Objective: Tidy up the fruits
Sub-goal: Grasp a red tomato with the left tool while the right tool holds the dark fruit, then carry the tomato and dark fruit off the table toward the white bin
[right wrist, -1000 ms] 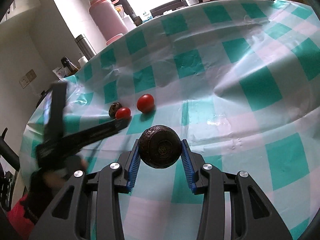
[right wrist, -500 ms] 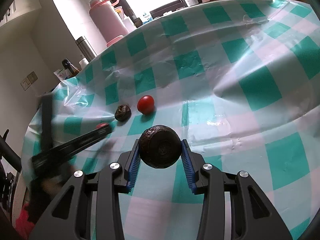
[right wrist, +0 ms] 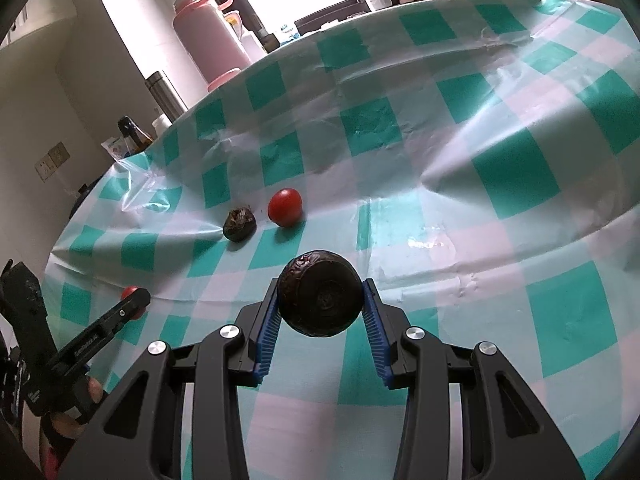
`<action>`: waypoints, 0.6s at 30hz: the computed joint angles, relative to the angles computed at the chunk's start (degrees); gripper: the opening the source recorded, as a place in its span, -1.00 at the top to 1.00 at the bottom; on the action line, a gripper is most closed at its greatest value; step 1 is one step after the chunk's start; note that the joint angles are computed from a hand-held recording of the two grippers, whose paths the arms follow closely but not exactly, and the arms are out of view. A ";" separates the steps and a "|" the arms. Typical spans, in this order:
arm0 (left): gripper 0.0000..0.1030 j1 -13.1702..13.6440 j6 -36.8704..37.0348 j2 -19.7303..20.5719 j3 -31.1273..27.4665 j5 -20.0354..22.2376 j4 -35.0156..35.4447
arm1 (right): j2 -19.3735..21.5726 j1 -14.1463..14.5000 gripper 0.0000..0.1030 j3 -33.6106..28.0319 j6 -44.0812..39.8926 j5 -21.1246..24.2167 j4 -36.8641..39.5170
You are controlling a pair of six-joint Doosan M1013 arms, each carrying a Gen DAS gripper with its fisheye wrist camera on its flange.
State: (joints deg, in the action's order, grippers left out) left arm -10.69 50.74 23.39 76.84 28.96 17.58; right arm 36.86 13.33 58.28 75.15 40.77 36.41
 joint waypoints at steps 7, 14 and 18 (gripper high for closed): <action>0.36 0.70 1.60 -3.15 4.79 -3.32 -5.89 | -4.31 0.89 0.21 7.05 -4.19 -2.58 4.96; 0.36 0.10 0.69 -7.03 9.64 -3.63 -5.03 | -7.69 1.85 0.21 11.91 -9.07 -1.97 8.16; 0.36 -0.51 -1.04 -8.18 10.79 -3.62 -1.75 | -9.00 2.44 0.21 13.31 -10.76 -1.51 8.09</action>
State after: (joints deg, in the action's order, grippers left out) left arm -11.20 49.70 15.21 87.64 25.34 15.83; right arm 27.86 15.77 71.58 64.39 39.27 44.50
